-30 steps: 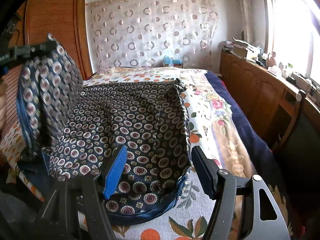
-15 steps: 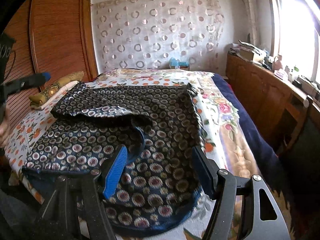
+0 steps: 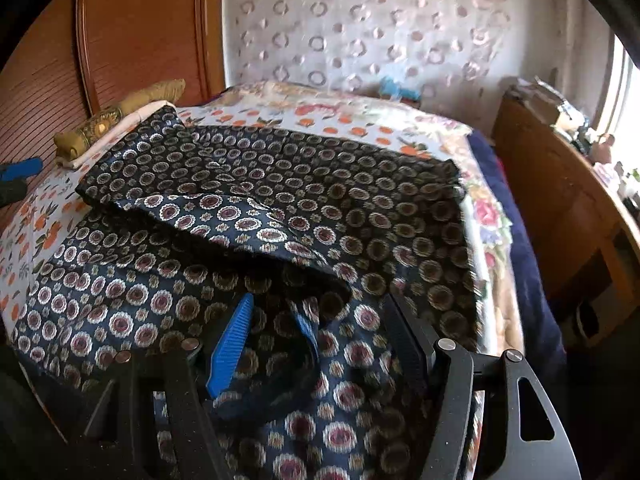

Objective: Fold small clothes

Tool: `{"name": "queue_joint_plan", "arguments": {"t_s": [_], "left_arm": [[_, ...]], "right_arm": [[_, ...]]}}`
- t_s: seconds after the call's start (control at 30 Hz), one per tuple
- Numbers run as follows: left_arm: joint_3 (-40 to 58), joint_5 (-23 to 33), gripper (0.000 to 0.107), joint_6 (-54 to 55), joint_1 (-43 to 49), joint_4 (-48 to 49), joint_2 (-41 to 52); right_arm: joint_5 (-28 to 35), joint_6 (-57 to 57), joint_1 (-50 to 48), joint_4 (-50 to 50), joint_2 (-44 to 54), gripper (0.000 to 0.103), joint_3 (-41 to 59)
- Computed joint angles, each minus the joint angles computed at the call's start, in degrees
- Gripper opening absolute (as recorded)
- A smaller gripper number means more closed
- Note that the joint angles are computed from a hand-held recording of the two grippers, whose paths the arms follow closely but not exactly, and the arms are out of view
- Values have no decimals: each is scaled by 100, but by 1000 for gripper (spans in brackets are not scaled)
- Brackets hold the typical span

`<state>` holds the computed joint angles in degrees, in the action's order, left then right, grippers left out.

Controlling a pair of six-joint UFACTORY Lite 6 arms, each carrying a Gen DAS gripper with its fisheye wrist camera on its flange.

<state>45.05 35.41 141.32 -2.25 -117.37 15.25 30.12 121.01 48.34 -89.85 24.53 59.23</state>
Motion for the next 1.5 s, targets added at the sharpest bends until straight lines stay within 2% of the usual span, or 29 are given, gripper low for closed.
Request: {"name": "queue_joint_plan", "arguments": {"t_s": [0.1,0.17,0.3,0.5,0.67,0.87,0.97,1.17,1.23,1.37,1.43,1.5], "left_arm": [[16,99,64,38,128,1,86],[-29,200,64,73,181,-17,96],[-74,341,64,76,251,-6,96],[-130,404,64,108,259,-59,80],[-156,416,64,193,172,-137,86],[-233,400,64,298,75,-235,17],[-215,363,64,336,22,-276,38],[-246,324,64,395,-50,-353,23],[-251,329,64,400,-53,-360,21],[-255,334,64,399,-56,-368,21],[-253,332,64,426,-80,-409,44],[-250,339,64,412,-70,-387,42]], "right_arm": [[-578,247,-376,-470,44,14,90],[-498,237,-363,-540,5,6,88],[105,640,55,-771,-338,4,-192],[1212,1130,864,-600,-1033,4,-866],[1993,1100,1453,176,-1288,4,-1349],[2035,1381,1501,525,-1277,4,-1679],[1790,1722,1358,292,-1151,4,-1681],[1846,1381,1450,684,-847,4,-1296],[1929,1296,1577,801,-1037,4,-1436],[2171,889,1849,1241,-1332,21,-1496],[2322,787,2013,1384,-1386,38,-1469],[2451,713,2168,1415,-1460,50,-1426]]}}
